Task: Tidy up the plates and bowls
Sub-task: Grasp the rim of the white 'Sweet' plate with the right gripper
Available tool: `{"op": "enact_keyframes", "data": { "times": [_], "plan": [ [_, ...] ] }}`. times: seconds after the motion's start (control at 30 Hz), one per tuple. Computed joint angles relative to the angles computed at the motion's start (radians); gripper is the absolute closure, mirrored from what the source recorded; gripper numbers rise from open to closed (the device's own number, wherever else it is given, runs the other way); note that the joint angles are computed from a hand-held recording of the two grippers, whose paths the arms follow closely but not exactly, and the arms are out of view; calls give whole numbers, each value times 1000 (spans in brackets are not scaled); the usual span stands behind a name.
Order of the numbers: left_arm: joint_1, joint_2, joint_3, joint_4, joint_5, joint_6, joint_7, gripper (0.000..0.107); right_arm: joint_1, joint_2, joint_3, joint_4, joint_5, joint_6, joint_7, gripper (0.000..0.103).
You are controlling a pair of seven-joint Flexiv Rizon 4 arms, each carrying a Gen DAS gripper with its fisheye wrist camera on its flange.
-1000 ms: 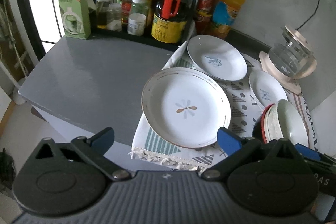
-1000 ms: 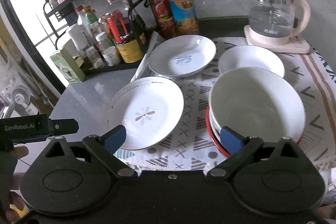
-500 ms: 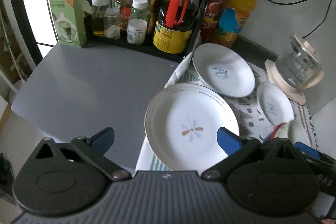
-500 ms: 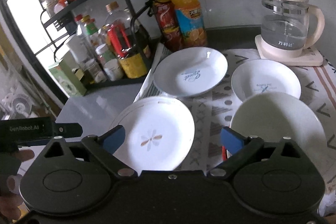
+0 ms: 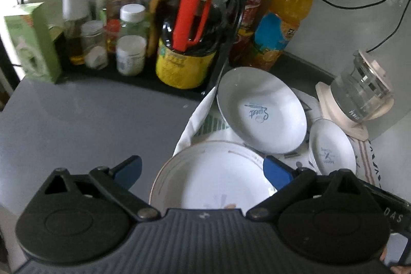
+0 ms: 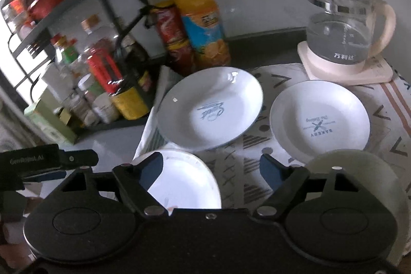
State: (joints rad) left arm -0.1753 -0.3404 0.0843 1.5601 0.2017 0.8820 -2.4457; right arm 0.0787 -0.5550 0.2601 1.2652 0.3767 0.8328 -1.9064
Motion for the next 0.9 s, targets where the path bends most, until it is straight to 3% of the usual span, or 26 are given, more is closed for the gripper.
{"op": "enact_keyframes", "data": {
  "times": [0.2,0.37,0.43,0.6,0.83,0.9],
  "plan": [
    [60,-80,-32,-33,-113,74,140,10,12,-88,-7,-85,-8,2,30,22],
    [81,-150,-39,-79,-181,110,240,11,43,-147,-35,-136,-61,7,116,14],
    [86,-181,-40,-106,-202,111,279,15,44,-169,-30,-160,-75,-2,138,14],
    [105,-249,-50,-145,-276,108,338,37,52,-219,-19,-209,-94,1,169,14],
    [117,-306,-58,-174,-338,115,398,51,76,-255,-31,-240,-141,-14,227,15],
    [122,-319,-67,-178,-359,126,413,56,83,-267,-33,-257,-155,-37,243,20]
  ]
}}
